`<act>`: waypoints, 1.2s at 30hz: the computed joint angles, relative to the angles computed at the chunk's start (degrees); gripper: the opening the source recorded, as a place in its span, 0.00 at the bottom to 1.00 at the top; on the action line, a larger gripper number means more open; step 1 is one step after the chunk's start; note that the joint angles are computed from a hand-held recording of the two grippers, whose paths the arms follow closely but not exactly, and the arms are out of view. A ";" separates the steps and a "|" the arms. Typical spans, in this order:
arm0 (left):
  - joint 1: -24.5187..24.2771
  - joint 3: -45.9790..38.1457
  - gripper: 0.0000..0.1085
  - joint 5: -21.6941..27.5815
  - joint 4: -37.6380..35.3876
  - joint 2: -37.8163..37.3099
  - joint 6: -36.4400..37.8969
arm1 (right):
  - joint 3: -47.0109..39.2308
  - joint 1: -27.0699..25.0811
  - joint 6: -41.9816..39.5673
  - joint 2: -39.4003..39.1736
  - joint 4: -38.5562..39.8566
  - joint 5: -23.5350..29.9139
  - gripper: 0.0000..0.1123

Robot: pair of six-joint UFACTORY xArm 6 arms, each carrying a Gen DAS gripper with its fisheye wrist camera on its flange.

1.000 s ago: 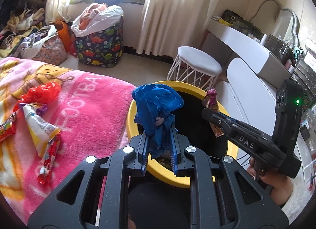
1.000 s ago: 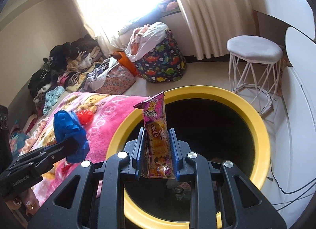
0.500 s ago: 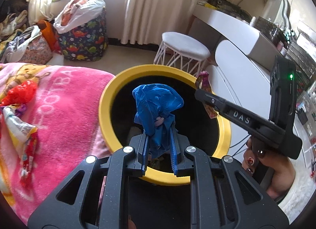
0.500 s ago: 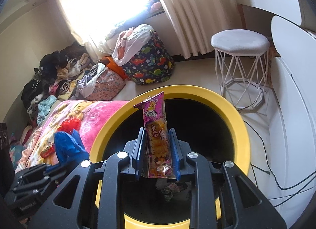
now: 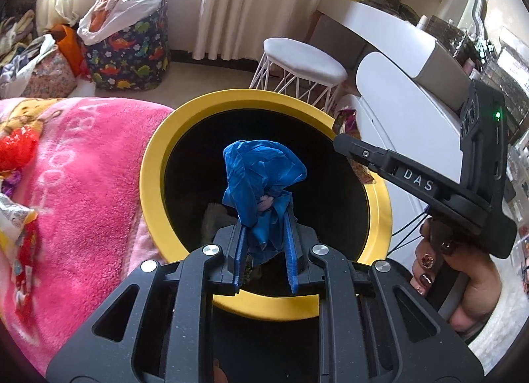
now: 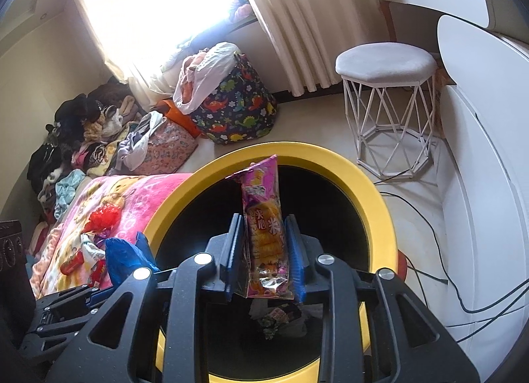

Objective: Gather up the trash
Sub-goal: 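Open both tools to drop the blue bag and wrapper bag into the bin, then move both tools back over the trash on the blanket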

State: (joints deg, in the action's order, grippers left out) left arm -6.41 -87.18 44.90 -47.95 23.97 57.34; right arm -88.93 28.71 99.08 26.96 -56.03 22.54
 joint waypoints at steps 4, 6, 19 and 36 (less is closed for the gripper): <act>0.52 0.33 0.39 -0.56 -0.97 -0.24 0.16 | -0.10 0.04 2.20 -0.05 -1.49 0.57 0.42; 0.88 0.56 0.52 -0.95 -1.58 -0.50 0.07 | -0.74 0.34 1.00 0.35 -0.70 1.46 0.43; 4.08 1.68 0.84 -7.63 -4.68 -2.45 -1.25 | -7.15 2.95 -4.21 3.55 1.16 3.55 0.60; 10.32 -0.84 0.85 -13.25 -6.45 -1.49 -4.14 | -26.77 7.07 -24.99 15.51 15.27 4.75 0.64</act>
